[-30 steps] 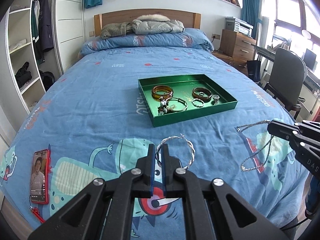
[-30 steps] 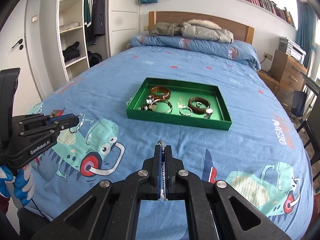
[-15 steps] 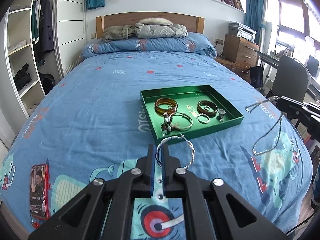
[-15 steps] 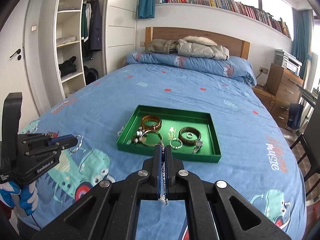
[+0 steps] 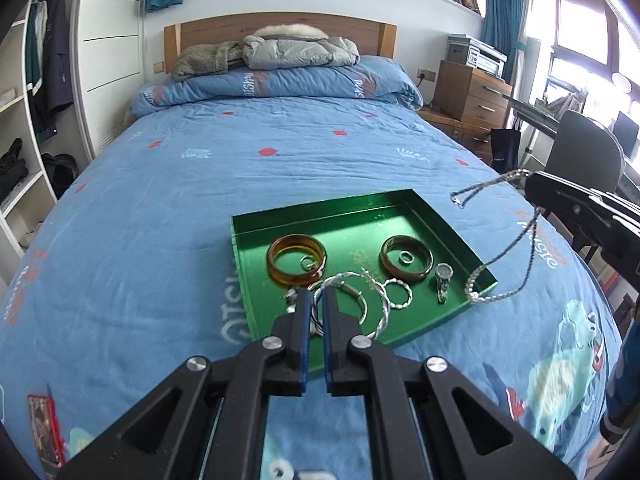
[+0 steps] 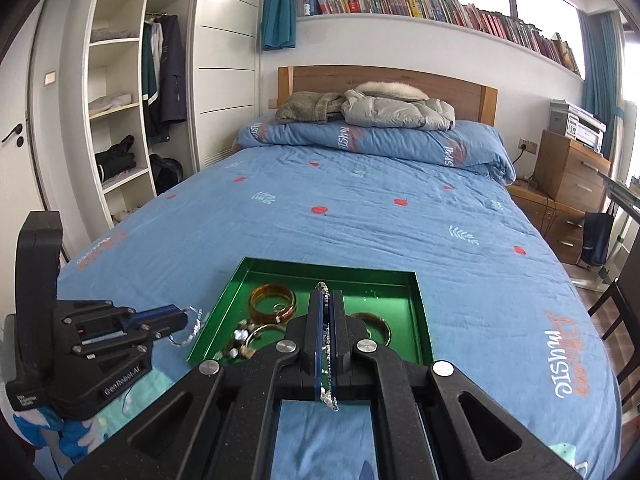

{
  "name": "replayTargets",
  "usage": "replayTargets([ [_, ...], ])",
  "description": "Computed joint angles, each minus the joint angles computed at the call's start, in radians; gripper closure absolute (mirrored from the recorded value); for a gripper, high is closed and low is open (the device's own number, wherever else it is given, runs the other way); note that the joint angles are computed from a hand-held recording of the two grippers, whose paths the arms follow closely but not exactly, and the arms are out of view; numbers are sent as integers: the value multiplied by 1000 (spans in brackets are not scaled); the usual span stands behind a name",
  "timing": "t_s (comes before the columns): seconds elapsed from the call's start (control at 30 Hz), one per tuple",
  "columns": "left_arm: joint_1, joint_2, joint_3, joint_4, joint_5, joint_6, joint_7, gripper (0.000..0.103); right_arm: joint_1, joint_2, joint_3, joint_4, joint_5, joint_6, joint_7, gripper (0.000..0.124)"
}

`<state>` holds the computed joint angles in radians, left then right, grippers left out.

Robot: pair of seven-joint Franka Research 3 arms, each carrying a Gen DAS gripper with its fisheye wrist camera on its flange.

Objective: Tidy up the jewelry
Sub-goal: 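Carry the necklace and hoop over the green tray with both tools, then open the right tool to drop the necklace while the left tool releases the hoop into the tray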

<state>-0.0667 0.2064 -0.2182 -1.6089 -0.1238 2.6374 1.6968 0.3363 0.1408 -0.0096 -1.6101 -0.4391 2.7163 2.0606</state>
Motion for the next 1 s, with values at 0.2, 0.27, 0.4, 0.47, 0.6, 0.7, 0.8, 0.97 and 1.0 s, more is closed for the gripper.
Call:
replayTargets([
  [0.2, -42, 192, 2, 235, 91, -73, -59, 98, -11, 131, -22, 131, 92, -2, -64, 122],
  [0.27, -60, 258, 6, 318, 126, -103, -78, 98, -12, 170, -32, 165, 128, -1, -87, 121],
  [0.4, -83, 363, 10, 453, 167, -167, -108, 98, -12, 235, -48, 216, 197, -4, -121, 122],
  [0.47, -97, 406, 17, 503, 189, -193, -121, 98, -12, 259, -57, 229, 223, -4, -132, 122],
  [0.6, -113, 462, 21, 567, 214, -229, -131, 98, -16, 297, -72, 240, 269, -11, -138, 122],
  [0.7, -125, 491, 25, 596, 229, -248, -137, 98, -18, 311, -86, 235, 288, -19, -126, 121],
  [0.8, -129, 505, 29, 606, 236, -261, -147, 98, -21, 318, -95, 229, 299, -27, -114, 121],
  [0.97, -131, 518, 31, 616, 241, -269, -165, 98, -34, 340, -88, 246, 325, -69, -126, 121],
  [1.0, -130, 522, 29, 623, 239, -275, -166, 98, -35, 343, -87, 246, 328, -75, -126, 121],
])
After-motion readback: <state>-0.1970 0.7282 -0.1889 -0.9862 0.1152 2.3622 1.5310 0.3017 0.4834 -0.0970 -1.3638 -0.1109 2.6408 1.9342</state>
